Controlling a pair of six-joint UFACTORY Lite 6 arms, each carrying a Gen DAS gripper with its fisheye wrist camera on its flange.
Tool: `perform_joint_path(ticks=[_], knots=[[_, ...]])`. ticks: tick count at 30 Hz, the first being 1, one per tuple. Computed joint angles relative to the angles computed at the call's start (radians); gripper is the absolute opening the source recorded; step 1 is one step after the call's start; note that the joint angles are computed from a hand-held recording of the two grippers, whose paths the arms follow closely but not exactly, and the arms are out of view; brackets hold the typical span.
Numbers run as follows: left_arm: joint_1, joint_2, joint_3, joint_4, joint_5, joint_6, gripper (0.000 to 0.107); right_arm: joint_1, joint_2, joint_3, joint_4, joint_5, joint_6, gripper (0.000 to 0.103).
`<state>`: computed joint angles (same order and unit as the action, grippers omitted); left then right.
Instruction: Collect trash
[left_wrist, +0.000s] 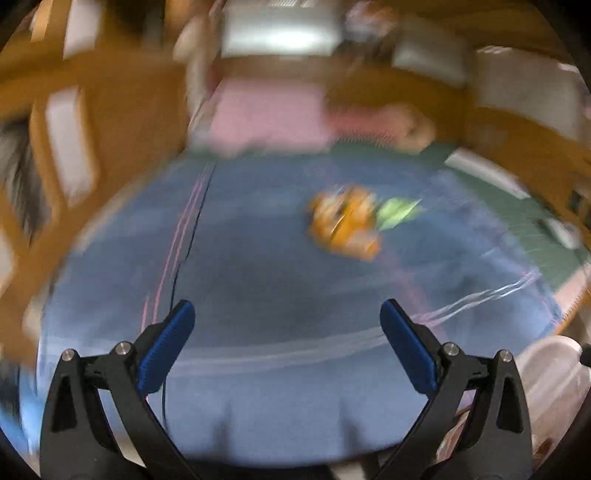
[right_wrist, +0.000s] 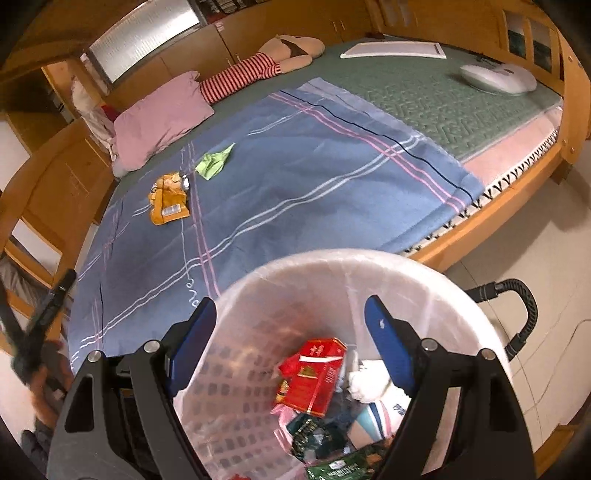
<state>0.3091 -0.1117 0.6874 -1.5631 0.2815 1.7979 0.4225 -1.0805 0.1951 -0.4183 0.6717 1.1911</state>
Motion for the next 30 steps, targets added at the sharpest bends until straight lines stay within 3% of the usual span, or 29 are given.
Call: perform_joint_path(ticks=[3,5,12,21,24,30], knots=[[0.104,0.085,0.058,0.14,0.13,-0.195,0.1,0.088,0.105,0.034,-0.095,-0.026,0.129,0.081],[0.143,0.097,0.061,0.142,0.166,-0.218,0.1,0.143,0.161,0.053,-0.148,-0.038,0.204,0.081],[0.101,0.073,0.029,0.137,0.093,-0.198,0.1,0.297,0.26,0.09,-0.286,-0.001,0.4,0.081],[0.112,0.091,0.047,0.157,0.107,-0.235,0.1,0.252,0.212,0.074,-0.2,-0.015,0.302,0.081],[0.108,0.094,0.048,0.159,0.104,-0.235,0.1,0.281,0.227,0.062,-0.242,-0.007,0.352,0.084],[0.099,0.088,0.042,0.163,0.094,-0.24,0.1,0.24,0.267,0.053,-0.201,-0.08,0.328,0.085]])
